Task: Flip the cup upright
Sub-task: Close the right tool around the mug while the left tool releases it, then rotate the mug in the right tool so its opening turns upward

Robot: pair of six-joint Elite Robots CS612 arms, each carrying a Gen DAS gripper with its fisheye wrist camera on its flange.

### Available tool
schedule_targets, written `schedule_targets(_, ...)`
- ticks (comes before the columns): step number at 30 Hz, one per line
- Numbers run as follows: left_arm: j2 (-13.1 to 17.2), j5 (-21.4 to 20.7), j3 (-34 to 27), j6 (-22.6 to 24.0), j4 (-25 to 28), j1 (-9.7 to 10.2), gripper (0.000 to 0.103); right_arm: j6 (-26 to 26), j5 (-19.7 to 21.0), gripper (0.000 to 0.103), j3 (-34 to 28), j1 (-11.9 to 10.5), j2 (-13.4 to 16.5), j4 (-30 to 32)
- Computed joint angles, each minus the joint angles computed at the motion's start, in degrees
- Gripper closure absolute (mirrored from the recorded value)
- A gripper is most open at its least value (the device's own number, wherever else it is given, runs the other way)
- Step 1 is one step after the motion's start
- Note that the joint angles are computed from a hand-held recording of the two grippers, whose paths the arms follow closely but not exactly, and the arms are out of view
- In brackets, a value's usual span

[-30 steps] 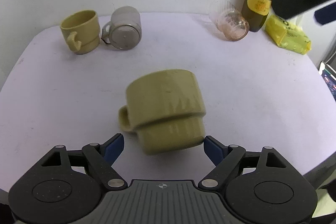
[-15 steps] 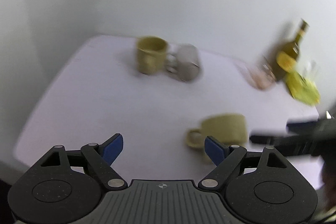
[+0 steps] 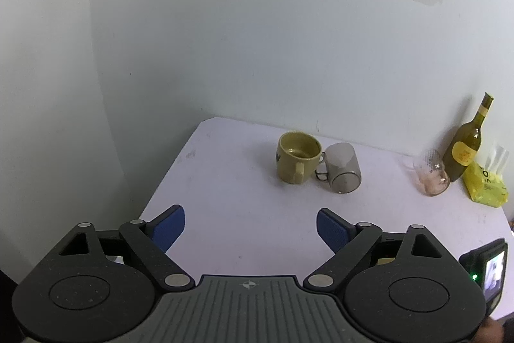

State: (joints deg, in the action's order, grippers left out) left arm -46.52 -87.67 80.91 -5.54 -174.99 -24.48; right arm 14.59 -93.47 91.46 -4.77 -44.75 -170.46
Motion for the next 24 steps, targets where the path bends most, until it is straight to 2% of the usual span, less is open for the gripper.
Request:
schedule_targets(5,-0.53,0.60,-1.63,-2.41,6.70,-0.45,0.003,-0.43,-1.23,0.017,-0.82,0.23,0.84,-0.14)
schedule_targets(7,-0.63,0.91,-2.01,-3.06,8.90,-0.56,0.003,-1.46,-0.96,0.021,-0.87,0.27,1.05,-0.97)
schedule_targets(10,-0.78,0.31,-1.90,-3.40,9.65,-0.56,0.003,-2.26,-0.57,0.024,-0.82,0.25,1.01,-1.03)
schedule_targets(11,-0.80,0.23,-1.85,-3.31,9.91,-0.62,0.003,-2.43,-0.12,0.030,-0.81,0.17,0.93,-0.79)
schedule_targets(17,-0.59,-1.06,-2.19,-2.28,11.82,-0.85,0.003,-3.40,-0.41,0.030,-0.97,0.04,0.29,2.11)
schedule_targets(24,0.11,-2.82,-3.56,0.50,15.08,-1.26,0.003,0.00,-0.47,0.030,-1.70,-0.47,-0.37,5.63)
